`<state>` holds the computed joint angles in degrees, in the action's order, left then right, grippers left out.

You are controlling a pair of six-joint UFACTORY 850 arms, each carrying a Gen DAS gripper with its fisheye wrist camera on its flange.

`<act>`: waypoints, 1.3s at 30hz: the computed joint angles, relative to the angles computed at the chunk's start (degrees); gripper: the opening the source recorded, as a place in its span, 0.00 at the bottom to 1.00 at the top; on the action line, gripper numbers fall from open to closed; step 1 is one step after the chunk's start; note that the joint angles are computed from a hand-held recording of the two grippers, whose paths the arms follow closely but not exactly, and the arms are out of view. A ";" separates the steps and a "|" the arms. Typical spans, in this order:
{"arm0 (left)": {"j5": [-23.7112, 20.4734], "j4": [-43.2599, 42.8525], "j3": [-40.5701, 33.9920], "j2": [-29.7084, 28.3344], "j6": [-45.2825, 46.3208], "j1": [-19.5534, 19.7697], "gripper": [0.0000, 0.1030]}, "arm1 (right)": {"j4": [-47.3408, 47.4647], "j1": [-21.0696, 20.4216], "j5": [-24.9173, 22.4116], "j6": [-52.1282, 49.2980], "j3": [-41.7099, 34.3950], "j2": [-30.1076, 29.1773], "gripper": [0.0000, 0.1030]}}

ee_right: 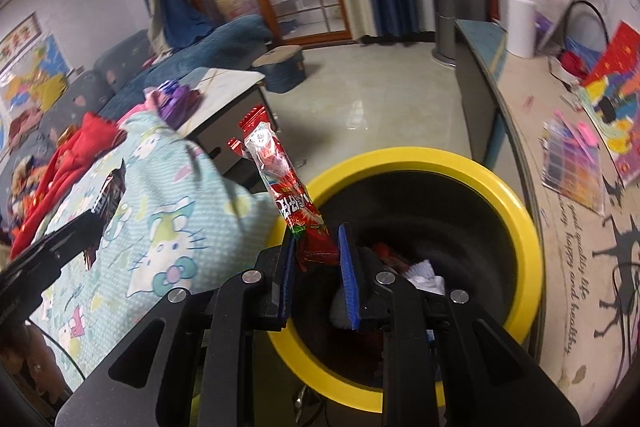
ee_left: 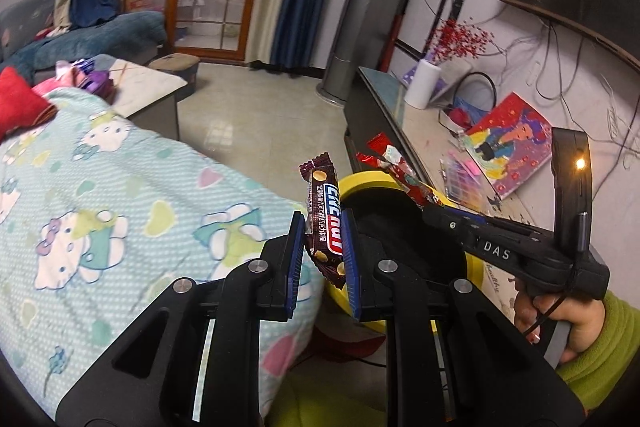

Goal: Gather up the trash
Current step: 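Carry the chocolate bar and red snack stick with both tools over the bin, then open the left tool dropping the chocolate bar while the right tool drops the snack stick into the bin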

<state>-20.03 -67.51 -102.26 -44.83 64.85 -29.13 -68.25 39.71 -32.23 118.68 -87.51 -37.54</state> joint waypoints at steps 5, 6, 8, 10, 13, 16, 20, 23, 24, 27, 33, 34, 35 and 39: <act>-0.58 0.97 -1.05 -0.75 -0.32 -0.98 0.13 | -1.17 0.29 -3.30 3.24 2.77 1.61 0.19; -0.87 1.22 -1.43 -1.01 -0.49 -1.19 0.13 | -1.27 0.41 -4.01 3.52 2.94 1.63 0.19; -1.00 1.20 -1.87 -1.27 -0.40 -1.54 0.13 | -1.38 0.65 -5.98 3.90 3.59 1.90 0.19; -1.40 0.65 -2.51 -1.71 0.35 -1.98 0.13 | -1.67 0.70 -6.95 4.34 4.57 2.38 0.19; -1.62 -0.85 -3.05 -2.22 2.11 -2.45 0.13 | -1.57 0.70 -8.33 4.51 5.65 2.88 0.20; -2.42 -0.67 -4.05 -3.01 2.05 -2.94 0.13 | -1.34 0.60 -9.18 5.20 6.63 3.25 0.20; -3.37 -1.76 -4.67 -3.65 3.54 -3.40 0.13 | -0.63 0.43 -10.20 5.40 7.54 3.54 0.20; -3.88 -1.83 -5.21 -4.14 4.34 -3.72 0.13 | 0.57 0.14 -10.28 5.30 7.88 3.48 0.20; -4.04 -1.63 -5.51 -4.38 4.38 -3.85 0.13 | 0.84 0.04 -10.15 5.36 8.02 3.50 0.20; -4.58 -0.84 -6.41 -5.11 4.12 -4.21 0.14 | 2.23 -0.25 -9.75 5.11 8.35 3.40 0.20; -5.51 3.78 -8.92 -7.13 0.72 -5.18 0.15 | 4.29 -0.79 -8.42 4.29 8.89 3.39 0.23; -5.76 4.43 -9.33 -7.45 0.18 -5.23 0.16 | 4.74 -0.87 -8.20 4.11 8.95 3.38 0.23; -5.96 5.34 -9.92 -7.94 -0.64 -5.36 0.16 | 4.95 -0.94 -8.09 4.07 8.99 3.38 0.23; -7.19 8.41 -11.97 -9.51 -3.53 -5.50 0.17 | 5.60 -1.19 -7.74 4.27 9.30 3.49 0.26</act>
